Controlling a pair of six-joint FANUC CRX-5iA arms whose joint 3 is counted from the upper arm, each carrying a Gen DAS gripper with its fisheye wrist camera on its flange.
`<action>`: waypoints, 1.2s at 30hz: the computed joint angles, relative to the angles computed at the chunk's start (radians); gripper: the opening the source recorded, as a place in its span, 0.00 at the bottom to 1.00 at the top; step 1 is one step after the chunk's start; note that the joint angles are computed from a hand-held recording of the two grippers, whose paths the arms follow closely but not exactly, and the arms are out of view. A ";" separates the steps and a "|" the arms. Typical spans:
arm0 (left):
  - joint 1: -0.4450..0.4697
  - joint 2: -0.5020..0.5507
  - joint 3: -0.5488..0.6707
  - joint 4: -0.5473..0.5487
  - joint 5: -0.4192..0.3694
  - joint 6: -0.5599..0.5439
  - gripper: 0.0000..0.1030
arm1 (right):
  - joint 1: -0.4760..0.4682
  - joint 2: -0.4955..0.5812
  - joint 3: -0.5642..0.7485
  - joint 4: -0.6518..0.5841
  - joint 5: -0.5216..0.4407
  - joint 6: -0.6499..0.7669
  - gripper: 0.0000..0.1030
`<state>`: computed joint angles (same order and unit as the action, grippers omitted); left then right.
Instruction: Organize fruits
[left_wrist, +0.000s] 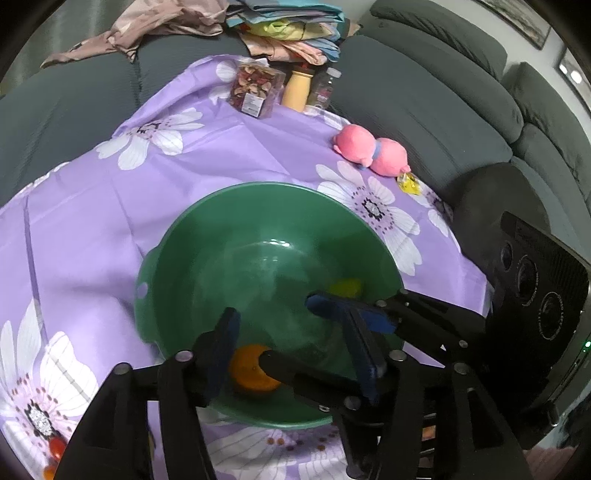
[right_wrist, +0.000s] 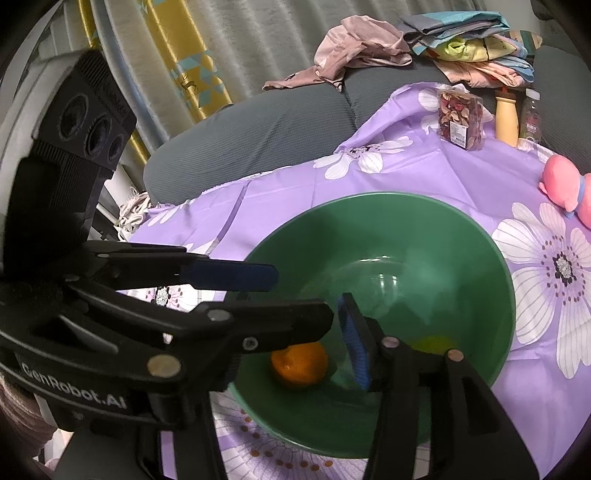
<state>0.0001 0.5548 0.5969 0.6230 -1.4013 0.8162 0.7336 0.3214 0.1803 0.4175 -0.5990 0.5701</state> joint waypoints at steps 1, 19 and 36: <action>0.002 -0.001 0.000 -0.001 0.000 0.004 0.61 | 0.000 -0.001 -0.002 0.004 0.001 -0.005 0.53; 0.058 -0.060 -0.065 0.020 0.036 0.032 0.85 | 0.032 -0.053 -0.100 0.150 0.039 -0.176 0.74; 0.167 -0.182 -0.236 0.059 0.082 0.020 0.89 | 0.090 -0.074 -0.113 0.208 -0.010 -0.237 0.82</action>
<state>0.1670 0.3723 0.3607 0.6819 -1.3190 0.8357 0.8236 0.2469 0.0674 0.6260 -0.6085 0.3333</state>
